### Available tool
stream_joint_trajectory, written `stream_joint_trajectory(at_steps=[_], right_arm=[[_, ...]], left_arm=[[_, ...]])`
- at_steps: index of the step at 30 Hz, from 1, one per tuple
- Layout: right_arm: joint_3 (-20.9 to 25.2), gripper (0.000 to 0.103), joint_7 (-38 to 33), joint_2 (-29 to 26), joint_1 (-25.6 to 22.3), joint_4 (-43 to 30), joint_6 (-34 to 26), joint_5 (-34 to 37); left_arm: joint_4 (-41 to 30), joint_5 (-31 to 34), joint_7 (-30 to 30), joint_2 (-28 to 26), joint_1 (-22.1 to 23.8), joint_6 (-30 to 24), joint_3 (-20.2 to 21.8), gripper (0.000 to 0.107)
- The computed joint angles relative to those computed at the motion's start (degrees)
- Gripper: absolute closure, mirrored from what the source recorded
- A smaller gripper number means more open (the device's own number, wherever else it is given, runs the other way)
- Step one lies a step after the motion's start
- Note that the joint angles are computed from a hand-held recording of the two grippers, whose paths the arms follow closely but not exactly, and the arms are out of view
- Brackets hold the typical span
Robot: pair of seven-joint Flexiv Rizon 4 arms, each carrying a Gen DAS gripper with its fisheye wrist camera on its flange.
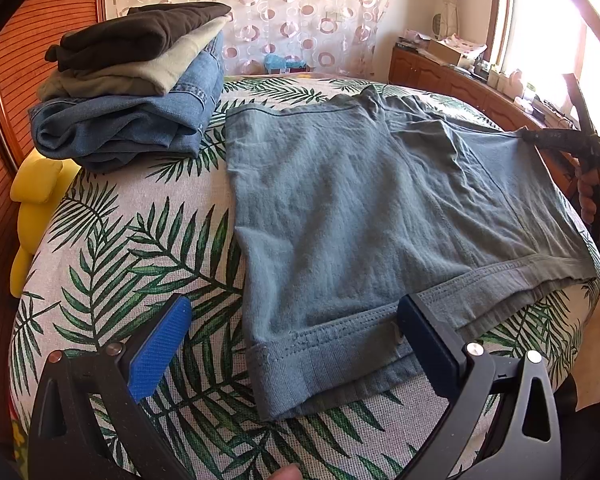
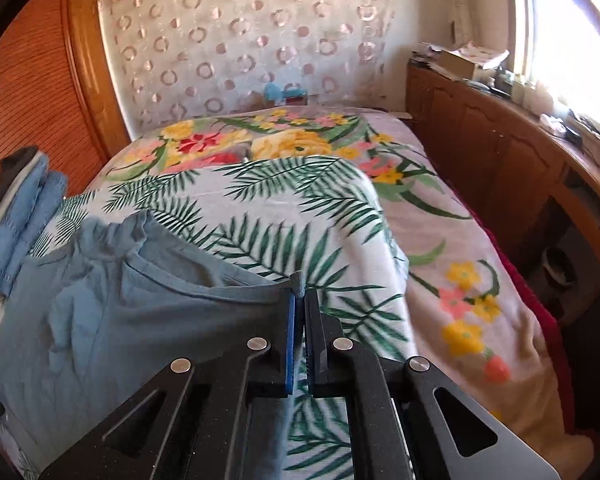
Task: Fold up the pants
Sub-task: 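Grasp the other leg hem with the left tool while the right tool holds its hem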
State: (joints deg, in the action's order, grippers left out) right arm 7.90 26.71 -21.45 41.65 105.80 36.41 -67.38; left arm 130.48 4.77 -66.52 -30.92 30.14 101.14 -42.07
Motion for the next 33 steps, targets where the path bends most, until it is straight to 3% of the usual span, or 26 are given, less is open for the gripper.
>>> stream_joint_trajectory(at_steps=[4, 7, 9, 14, 16, 20, 25, 29, 33], right_arm=[[0.91, 0.098, -0.49, 0.38, 0.96, -0.02, -2.64, 2.38], [1.36, 0.081, -3.91, -0.6, 2.66, -2.58, -6.8, 4.48], [1.44, 0.075, -5.05, -1.02, 3.86, -3.64, -7.61, 4.21], [1.06, 0.062, -5.83, -2.73, 6.14, -5.37, -5.56, 1.56], [1.29, 0.052, -5.93, -3.32, 7.33, -5.53, -4.39, 0.64], [1.88, 0.045, -5.14, -4.24, 9.59, -5.17, -1.7, -0.15], [1.63, 0.043, -5.79, -5.99, 11.89, -6.35, -1.04, 1.07], [1.41, 0.041, -7.26, -6.53, 12.85, -6.63, -1.56, 2.91], [0.78, 0.031, -6.18, -6.74, 14.23, -6.82, -3.56, 2.23]], left_arm=[[-0.05, 0.3, 0.16, -0.33, 0.4, 0.14, -0.32, 0.004], [0.14, 0.42, 0.15, -0.31, 0.74, 0.22, -0.58, 0.004], [0.09, 0.49, 0.09, -0.43, 0.89, 0.27, -0.71, 0.004], [0.92, 0.83, -0.09, -0.44, 3.43, 0.14, -3.11, 0.004], [1.76, 1.53, -0.45, -0.49, 5.48, 1.13, -4.92, 0.004], [2.8, 3.24, -1.18, -0.84, 10.12, 1.24, -8.81, 0.005], [4.36, 4.8, -1.33, -1.76, 15.23, 0.64, -12.81, 0.015], [5.16, 5.19, -0.85, -2.57, 17.57, -0.47, -14.97, 0.029], [6.63, 5.63, -0.32, -3.57, 20.91, -1.07, -17.66, 0.042]])
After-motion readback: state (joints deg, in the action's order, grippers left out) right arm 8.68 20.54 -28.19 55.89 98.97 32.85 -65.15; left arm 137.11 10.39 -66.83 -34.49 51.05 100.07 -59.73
